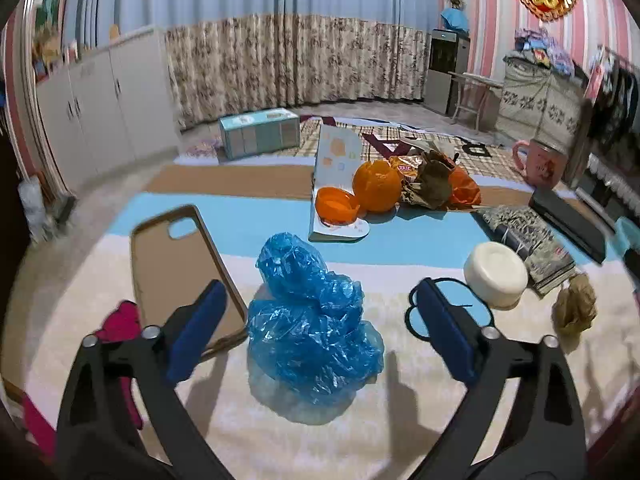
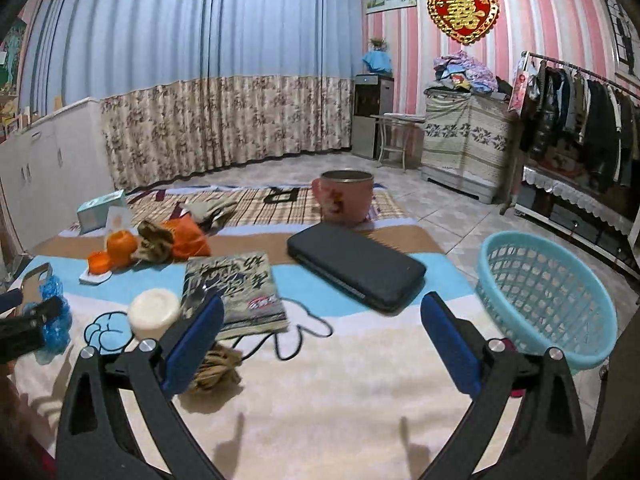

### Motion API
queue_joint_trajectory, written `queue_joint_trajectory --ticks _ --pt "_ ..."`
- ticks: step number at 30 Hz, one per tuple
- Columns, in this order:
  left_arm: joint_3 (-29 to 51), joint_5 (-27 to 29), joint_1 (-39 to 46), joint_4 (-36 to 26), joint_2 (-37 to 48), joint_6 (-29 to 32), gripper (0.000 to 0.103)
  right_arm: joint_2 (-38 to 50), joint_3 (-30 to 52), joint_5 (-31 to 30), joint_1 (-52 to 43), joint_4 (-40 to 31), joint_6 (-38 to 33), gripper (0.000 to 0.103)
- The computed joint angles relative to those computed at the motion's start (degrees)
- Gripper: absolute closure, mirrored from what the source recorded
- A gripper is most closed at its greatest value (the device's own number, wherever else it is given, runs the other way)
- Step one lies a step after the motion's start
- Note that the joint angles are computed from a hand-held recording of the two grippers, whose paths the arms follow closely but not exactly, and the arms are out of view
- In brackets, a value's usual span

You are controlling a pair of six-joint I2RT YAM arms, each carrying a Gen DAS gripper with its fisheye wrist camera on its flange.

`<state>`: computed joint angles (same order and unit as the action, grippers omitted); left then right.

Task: Collect trash
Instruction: 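Move both tools back over the table, then grasp the blue plastic bag with the left tool while the right tool grasps the brown crumpled bundle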

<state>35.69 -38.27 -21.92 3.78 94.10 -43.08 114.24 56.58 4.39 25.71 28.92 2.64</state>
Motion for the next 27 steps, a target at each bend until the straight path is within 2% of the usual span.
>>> queue_joint_trajectory --ticks 2,7,11,16,18,23,27 --pt "0.0 2.9 1.2 0.7 1.0 0.1 0.026 -0.5 -0.8 -0.5 0.4 0.3 0.5 0.006" --pt "2.6 4.4 1.1 -1.2 4.2 1.0 0.039 -0.7 -1.7 -0.7 1.7 0.8 -0.6 0.006" --pt "3.6 7.0 1.5 -1.2 5.7 3.0 0.061 -0.3 -1.7 -0.2 2.8 0.5 -1.7 0.006" --pt "2.2 7.8 1.2 1.2 4.8 4.0 0.068 0.1 -1.5 0.0 3.5 0.1 -2.3 0.006" --pt "1.5 7.6 0.8 2.3 4.3 4.6 0.069 0.1 -1.6 -0.1 3.8 0.1 -2.6 0.006" --pt "2.9 4.9 -0.9 0.0 4.7 5.4 0.069 1.0 -0.8 0.4 5.2 -0.4 -3.9 0.006" --pt "2.2 5.2 -0.5 0.5 3.9 5.3 0.069 2.3 1.4 1.8 6.0 -3.2 -4.7 0.006"
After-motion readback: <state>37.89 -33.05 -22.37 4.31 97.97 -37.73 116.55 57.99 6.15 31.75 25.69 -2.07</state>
